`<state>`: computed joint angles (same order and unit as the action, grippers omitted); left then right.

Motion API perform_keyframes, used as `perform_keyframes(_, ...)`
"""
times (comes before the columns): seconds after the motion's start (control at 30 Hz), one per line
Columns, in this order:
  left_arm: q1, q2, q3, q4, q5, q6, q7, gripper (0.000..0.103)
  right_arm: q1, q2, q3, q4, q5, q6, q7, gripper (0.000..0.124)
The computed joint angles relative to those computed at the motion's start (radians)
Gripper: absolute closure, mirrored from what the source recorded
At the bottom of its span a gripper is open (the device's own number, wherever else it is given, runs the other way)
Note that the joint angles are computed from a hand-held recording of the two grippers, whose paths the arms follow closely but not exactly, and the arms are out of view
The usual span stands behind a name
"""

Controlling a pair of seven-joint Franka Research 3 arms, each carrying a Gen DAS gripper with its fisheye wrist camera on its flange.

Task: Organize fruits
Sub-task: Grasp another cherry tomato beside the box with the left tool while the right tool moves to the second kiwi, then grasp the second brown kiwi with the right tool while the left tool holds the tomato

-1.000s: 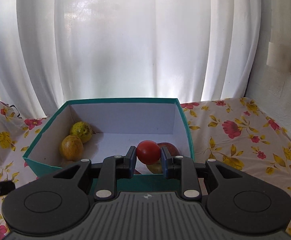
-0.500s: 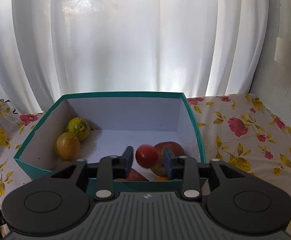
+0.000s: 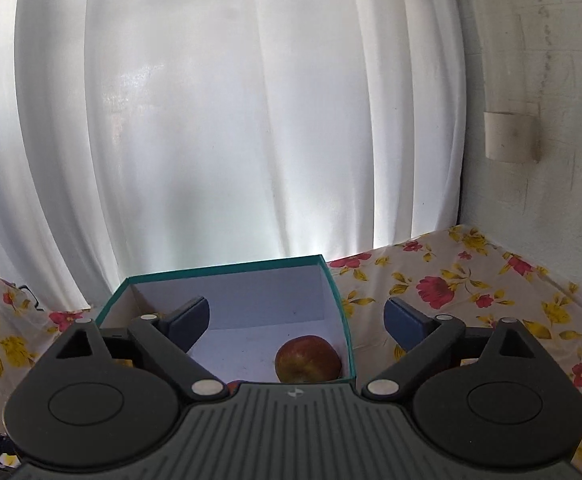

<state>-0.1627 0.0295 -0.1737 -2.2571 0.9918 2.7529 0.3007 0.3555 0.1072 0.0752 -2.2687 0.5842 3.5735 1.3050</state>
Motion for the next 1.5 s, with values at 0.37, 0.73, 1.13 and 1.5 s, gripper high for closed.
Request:
perform_keyframes(0.37, -0.017, 0.106, 0.024, 0.068, 0.044, 0.024, -0.023, 0.040, -0.030, -0.058, 0.010, -0.115, -0.110, -0.054, 0.129, 0.029)
perform_keyframes(0.73, -0.025, 0.185, 0.076, 0.117, -0.058, 0.073, 0.025, 0.056, 0.022, -0.053, -0.001, -0.101, 0.133, -0.060, -0.068, 0.029)
perform_keyframes(1.13, -0.048, 0.160, 0.072, 0.118, -0.052, 0.033, 0.072, 0.078, 0.062, -0.055, 0.006, -0.064, 0.427, -0.031, -0.319, 0.029)
perform_keyframes(1.5, -0.027, -0.002, 0.015, 0.021, -0.030, 0.113, 0.030, 0.078, 0.052, -0.116, 0.052, -0.101, 0.791, -0.020, -0.662, 0.029)
